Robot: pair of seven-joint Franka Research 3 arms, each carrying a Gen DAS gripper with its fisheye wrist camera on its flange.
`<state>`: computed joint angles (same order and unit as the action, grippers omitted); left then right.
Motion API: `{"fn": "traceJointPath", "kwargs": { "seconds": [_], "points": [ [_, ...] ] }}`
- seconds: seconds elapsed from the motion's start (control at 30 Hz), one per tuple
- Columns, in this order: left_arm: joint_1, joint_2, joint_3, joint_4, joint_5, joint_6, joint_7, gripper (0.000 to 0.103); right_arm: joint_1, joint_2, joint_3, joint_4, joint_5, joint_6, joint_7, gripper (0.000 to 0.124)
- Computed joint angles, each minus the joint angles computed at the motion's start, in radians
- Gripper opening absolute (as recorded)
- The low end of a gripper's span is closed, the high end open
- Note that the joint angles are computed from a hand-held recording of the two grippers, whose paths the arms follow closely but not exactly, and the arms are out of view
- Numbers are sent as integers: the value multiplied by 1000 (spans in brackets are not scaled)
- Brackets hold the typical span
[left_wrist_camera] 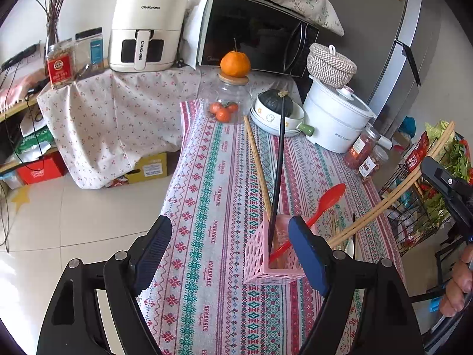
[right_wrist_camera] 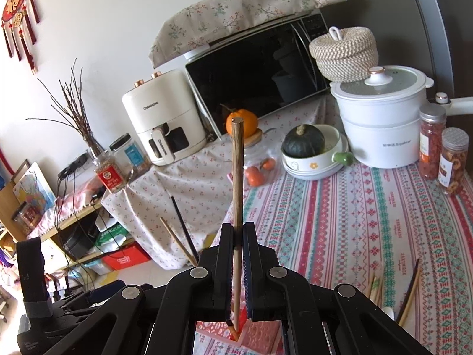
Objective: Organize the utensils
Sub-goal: 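Lower the wooden chopstick into the pink basket and open the right tool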
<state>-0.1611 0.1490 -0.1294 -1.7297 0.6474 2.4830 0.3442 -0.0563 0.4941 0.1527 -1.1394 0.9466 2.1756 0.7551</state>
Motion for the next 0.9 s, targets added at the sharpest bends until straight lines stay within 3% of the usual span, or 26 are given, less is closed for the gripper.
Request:
{"fn": "traceJointPath", "kwargs": {
  "seconds": [0.4, 0.7, 0.83, 0.9],
  "points": [
    [3, -7, -7, -14, -28, 18, 35, 84, 65, 51, -16, 30, -164, -15, 73, 5],
    [-7, -5, -8, -11, -19, 24, 51, 84, 61, 77, -5, 57, -185, -49, 88, 10],
    [-10, -4, -8, -11, -16, 30, 50, 84, 41, 88, 5, 81, -159, -78, 102, 41],
    [-10, -2, -8, -8, -17, 30, 52, 84, 31, 80, 10, 78, -141, -79, 93, 45]
  ]
}}
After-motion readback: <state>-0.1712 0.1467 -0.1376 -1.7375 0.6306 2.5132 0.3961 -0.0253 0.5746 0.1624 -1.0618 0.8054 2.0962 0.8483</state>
